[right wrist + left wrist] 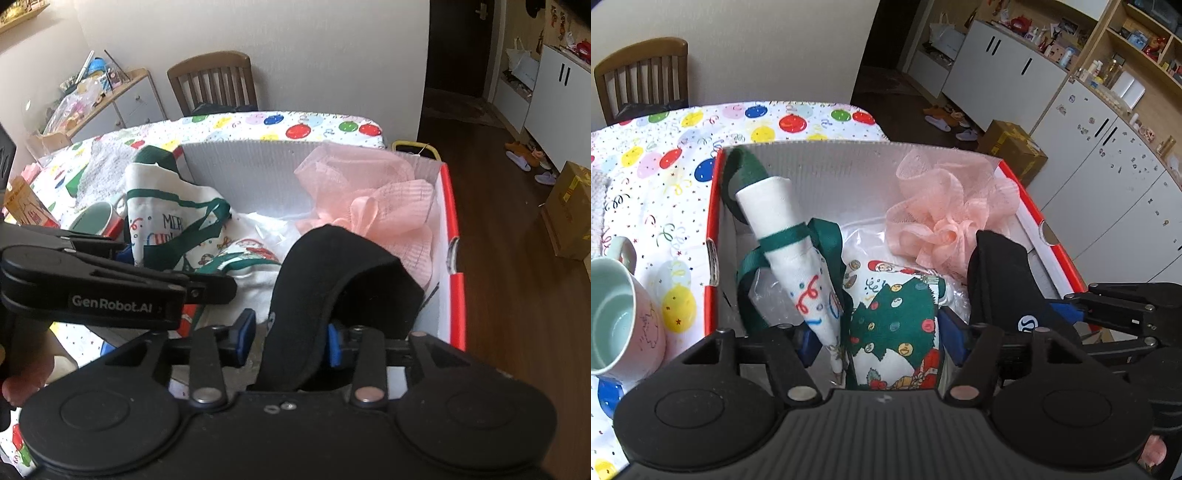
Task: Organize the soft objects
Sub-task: 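Open both tools to drop the tote bag and mask into the box, withdraw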
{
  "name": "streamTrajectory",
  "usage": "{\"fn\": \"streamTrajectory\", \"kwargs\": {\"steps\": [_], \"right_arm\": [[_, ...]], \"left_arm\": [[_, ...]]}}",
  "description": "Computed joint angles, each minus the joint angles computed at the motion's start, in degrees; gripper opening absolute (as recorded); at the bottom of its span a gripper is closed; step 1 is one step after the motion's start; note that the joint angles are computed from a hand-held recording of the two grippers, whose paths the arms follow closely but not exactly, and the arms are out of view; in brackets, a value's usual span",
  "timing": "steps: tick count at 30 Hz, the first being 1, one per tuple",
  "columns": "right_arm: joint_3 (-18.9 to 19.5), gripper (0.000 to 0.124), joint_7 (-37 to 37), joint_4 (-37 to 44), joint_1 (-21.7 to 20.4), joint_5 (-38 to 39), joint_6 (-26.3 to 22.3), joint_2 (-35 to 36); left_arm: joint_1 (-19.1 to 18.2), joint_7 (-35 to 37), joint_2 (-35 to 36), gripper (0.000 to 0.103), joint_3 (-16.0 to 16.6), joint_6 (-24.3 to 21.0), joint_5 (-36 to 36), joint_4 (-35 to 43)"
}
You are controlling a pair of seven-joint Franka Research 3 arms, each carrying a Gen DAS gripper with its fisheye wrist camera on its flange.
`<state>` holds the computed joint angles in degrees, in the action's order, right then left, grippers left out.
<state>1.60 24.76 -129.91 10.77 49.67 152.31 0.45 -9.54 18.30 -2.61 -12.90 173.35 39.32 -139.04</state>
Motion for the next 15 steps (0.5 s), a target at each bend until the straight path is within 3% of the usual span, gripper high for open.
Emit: {"fn": "streamTrajectory", "kwargs": {"steps": [4, 15], "right_arm": [[-0.38, 0.053, -1.94, -0.19, -0.32, 2.13, -1.05, -0.99], [-1.8, 0.064, -5.49, -1.77, -0.35, 7.12, -2.47, -4.61]], "left_arm": [[0.48, -2.63, -1.58, 0.067, -0.61, -0.71, 2.68, -0.6], [3.61, -9.47, -6.82, 0.072, -3.48, -0.32, 9.53, -3.59]]}}
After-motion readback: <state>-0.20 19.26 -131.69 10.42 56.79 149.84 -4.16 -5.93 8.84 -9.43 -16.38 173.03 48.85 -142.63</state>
